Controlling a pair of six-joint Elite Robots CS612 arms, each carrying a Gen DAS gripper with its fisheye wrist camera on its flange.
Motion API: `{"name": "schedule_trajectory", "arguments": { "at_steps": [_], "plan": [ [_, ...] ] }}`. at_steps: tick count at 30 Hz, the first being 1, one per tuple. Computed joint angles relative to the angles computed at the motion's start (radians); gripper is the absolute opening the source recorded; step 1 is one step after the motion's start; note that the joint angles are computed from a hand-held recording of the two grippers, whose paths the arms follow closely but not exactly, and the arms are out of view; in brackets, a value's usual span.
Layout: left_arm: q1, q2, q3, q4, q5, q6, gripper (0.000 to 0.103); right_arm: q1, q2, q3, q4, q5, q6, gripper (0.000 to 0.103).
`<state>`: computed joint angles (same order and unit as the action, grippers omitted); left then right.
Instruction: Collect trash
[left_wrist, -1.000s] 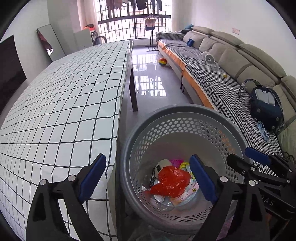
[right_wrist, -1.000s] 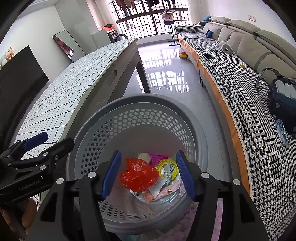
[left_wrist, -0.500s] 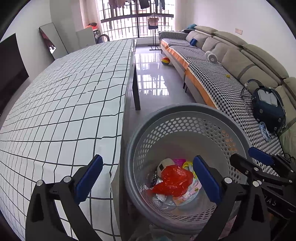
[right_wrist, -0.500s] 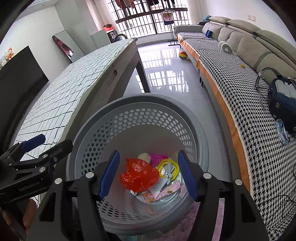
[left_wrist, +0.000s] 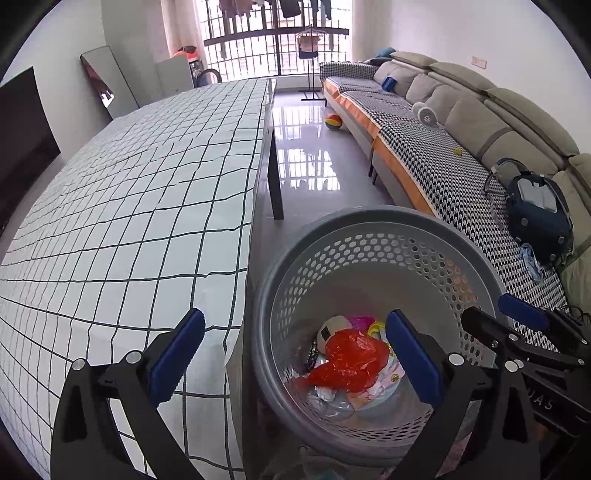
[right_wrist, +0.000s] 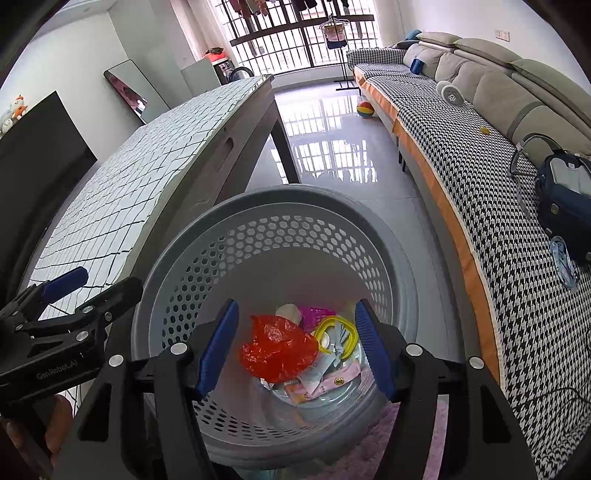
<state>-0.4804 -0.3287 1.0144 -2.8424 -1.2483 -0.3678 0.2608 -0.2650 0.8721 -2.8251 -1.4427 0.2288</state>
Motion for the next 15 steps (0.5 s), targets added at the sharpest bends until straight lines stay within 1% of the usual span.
{"name": "schedule_trajectory", "arguments": {
  "at_steps": [15],
  "plan": [
    [0.000, 0.002, -0.004, 0.008, 0.006, -0.003, 0.097, 0.001, 0.004, -0.005, -0.001, -0.001, 0.000, 0.063]
  ]
}}
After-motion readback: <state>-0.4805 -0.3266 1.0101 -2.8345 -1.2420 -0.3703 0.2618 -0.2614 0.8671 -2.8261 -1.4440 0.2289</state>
